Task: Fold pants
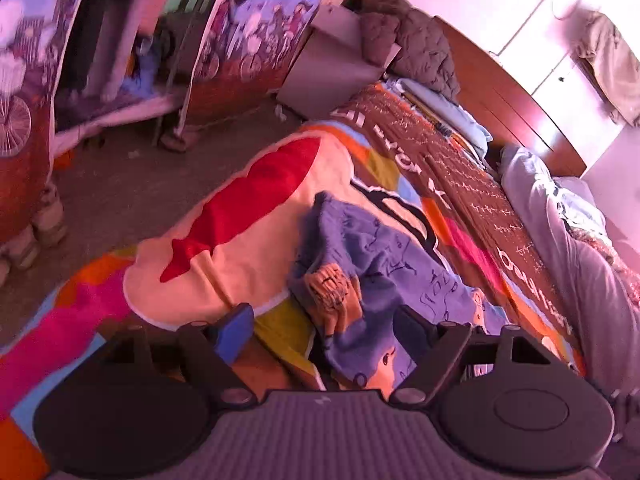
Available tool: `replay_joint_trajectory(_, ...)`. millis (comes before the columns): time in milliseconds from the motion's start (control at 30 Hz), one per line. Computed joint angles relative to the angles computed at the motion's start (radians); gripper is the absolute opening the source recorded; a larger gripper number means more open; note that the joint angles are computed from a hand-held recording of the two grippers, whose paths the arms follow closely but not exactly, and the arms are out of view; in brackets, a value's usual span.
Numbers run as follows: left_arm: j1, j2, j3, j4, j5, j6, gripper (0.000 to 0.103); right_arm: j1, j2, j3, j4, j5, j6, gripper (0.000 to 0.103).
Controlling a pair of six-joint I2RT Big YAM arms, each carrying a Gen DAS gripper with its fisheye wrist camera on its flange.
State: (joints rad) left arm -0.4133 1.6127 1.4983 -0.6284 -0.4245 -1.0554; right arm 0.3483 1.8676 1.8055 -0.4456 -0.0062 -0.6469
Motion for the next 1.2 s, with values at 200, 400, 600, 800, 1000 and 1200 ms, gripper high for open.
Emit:
replay_joint_trajectory(200,0.024,-0.024,-0.082,0.182,0.045,0.05,0.082,0.016,0.009,-0.055,0.047,0.056,-0.005,0.102)
replay_joint_trajectory(400,0.057,-0.049,-0.177,0.349,0.099,-0.04,0.08,0.023,0.001,-0.087,0.098,0.072,-0.027,0.102)
replay_joint_trajectory(600,0.056,-0.012,-0.094,0.191,0.095,-0.019,0.06,0.022,0.005,-0.081,0.095,0.073,-0.021,0.102)
replay_joint_trajectory(800,0.044,0.019,-0.02,0.073,0.052,-0.017,0.034,0.019,0.013,-0.067,0.076,0.067,-0.009,0.102)
replay_joint_trajectory(1000,0.025,0.059,0.069,-0.05,-0.005,-0.001,0.029,0.032,0.006,-0.098,0.128,0.096,-0.051,0.102)
replay_joint_trajectory(1200,0.019,0.073,0.095,-0.082,-0.025,0.005,0.027,0.038,0.0,-0.124,0.175,0.116,-0.092,0.102)
